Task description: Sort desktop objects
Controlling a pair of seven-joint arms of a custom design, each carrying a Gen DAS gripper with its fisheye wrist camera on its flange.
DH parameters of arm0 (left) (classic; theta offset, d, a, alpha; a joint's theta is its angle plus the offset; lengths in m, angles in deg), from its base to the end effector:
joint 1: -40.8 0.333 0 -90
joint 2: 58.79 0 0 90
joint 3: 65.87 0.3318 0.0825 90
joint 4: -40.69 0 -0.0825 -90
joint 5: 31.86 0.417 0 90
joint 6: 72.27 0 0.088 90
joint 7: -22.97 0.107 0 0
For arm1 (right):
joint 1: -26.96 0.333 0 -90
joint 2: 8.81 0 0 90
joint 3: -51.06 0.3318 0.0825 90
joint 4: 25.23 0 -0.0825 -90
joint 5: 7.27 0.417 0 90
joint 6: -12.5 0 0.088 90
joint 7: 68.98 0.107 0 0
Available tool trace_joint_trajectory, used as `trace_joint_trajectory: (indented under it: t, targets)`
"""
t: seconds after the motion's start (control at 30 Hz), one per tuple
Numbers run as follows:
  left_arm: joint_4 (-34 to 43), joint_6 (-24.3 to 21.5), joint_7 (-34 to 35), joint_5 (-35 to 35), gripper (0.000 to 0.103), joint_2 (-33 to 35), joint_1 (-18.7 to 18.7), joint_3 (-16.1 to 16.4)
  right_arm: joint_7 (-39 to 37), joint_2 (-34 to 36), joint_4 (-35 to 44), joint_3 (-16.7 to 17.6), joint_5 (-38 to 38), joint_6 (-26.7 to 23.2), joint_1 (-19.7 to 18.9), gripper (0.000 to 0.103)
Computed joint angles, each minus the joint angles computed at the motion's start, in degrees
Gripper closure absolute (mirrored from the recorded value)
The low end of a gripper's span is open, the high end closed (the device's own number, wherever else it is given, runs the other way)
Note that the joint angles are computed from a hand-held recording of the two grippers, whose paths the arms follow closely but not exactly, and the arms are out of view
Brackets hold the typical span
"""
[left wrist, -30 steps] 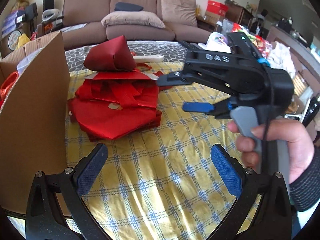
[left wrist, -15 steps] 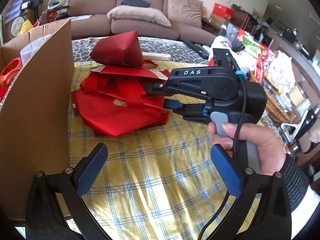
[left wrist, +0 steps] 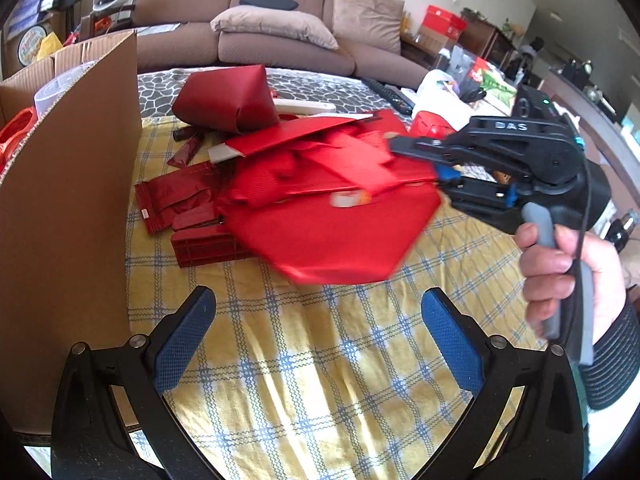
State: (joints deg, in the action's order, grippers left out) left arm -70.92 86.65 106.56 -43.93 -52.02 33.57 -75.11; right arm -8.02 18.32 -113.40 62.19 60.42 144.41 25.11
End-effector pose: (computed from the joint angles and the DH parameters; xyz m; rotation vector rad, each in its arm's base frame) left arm 0.6393 -0.1754 0.5030 -1.9285 1.9259 -0.9622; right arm 0.7477 0.1172 0.4285 -1.4127 1.5535 0.4734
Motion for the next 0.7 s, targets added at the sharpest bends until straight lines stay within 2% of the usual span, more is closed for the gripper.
trace_joint_trajectory:
  t: [0.2, 0.33, 0.47, 0.53, 0.63, 0.7]
  targets:
    - [0.7, -1.1, -1.7, 2.6, 0.0, 0.8, -0.8, 0.2, 1.9, -2.2, -2.9, -2.5, 0.1, 0.5, -2.6, 0.093]
    - [1.2, -1.8, -2.3, 3.8, 0.0, 1.4, -1.3, 0.1, 4.8, -3.1, -3.8, -4.4, -4.4, 2.3, -2.7, 0.091]
    - [1.5, -2.7, -2.1, 3.7, 0.0, 1.8, -1.4, 0.0, 9.7, -4.5, -5.2, -6.2, -15.2, 5.6, -1.1, 0.087]
    - [1.6, -3.1, -2.3, 3.9, 0.0, 1.9, -1.4, 0.0, 13.5, -5.3, -6.0, -7.4, -23.0, 6.9, 0.5, 0.079]
    - [1.7, -3.6, -3.5, 5.1, 0.0, 2.0, -1.7, 0.4, 20.2, -6.4, -7.3, -9.4, -36.4, 8.9, 3.2, 0.076]
    - [1.5, -3.6, -3.2, 4.9, 0.0, 2.0, -1.5, 0.3, 21.1, -7.6, -8.4, -8.7, -40.6, 10.5, 3.7, 0.076]
